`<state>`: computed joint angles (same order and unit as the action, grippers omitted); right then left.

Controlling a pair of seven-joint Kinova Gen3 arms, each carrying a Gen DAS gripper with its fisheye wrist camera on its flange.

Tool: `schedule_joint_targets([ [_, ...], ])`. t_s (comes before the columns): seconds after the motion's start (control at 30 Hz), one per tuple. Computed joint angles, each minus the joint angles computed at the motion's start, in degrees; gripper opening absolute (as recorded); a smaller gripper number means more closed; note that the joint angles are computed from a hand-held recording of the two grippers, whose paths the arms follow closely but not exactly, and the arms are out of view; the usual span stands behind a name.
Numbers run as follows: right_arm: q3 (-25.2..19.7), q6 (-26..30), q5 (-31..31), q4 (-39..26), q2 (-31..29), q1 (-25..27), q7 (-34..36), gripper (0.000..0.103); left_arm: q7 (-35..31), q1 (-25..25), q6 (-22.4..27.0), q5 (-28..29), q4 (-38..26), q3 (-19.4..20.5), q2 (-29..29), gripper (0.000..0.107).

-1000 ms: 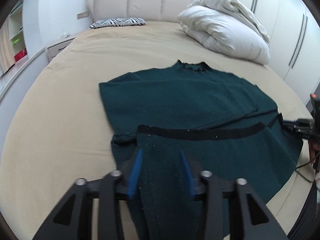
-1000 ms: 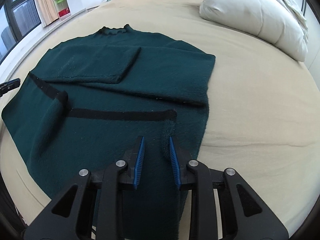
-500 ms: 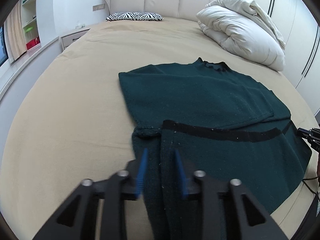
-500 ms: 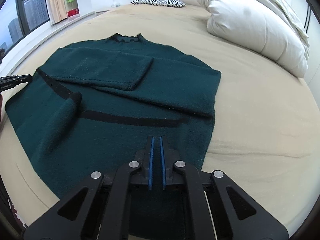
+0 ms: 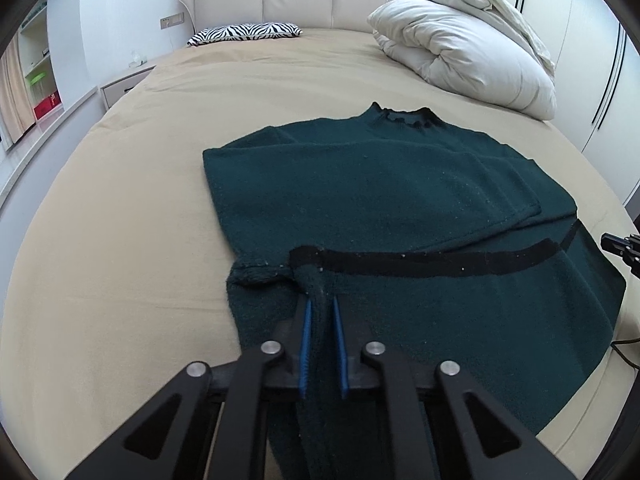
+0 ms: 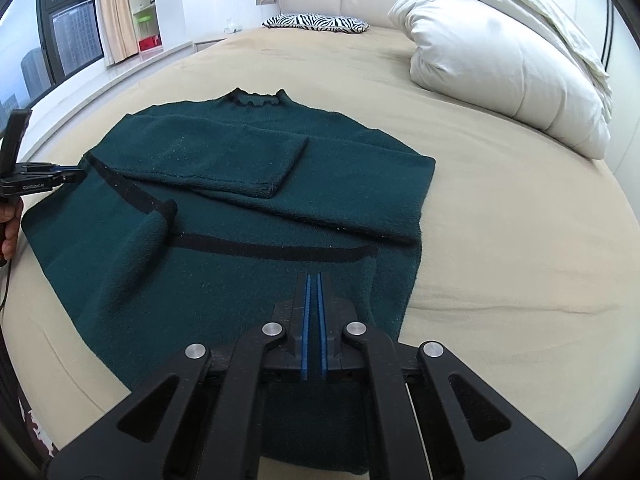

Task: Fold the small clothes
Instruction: 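Lift the hem with both grippers and fold it toward the collar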

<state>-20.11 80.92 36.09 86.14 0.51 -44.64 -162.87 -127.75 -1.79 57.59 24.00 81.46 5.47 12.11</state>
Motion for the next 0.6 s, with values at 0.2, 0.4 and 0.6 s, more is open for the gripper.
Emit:
schedule_joint_targets([
  [0.2,0.16,-1.33,-1.77,1.7,-1.71,1.44,-1.41,0.004,-2.08,-0.07,-2.89,0.95,2.62,-0.14,-2.18,0.007],
  [0.4,1.78,-2.29,-3.88,2.07,-1.7,4.36,-0.06,0.019,-7.43,-1.12,-5.61,5.83,6.28,-0.51,-5.38,0.007],
  [0.6,3.43,-5.0,-8.54,2.34,-0.35,7.26,5.01,0.018,-15.02,-2.44,-6.77,13.34,10.18,-2.65,-8.92,0.007],
])
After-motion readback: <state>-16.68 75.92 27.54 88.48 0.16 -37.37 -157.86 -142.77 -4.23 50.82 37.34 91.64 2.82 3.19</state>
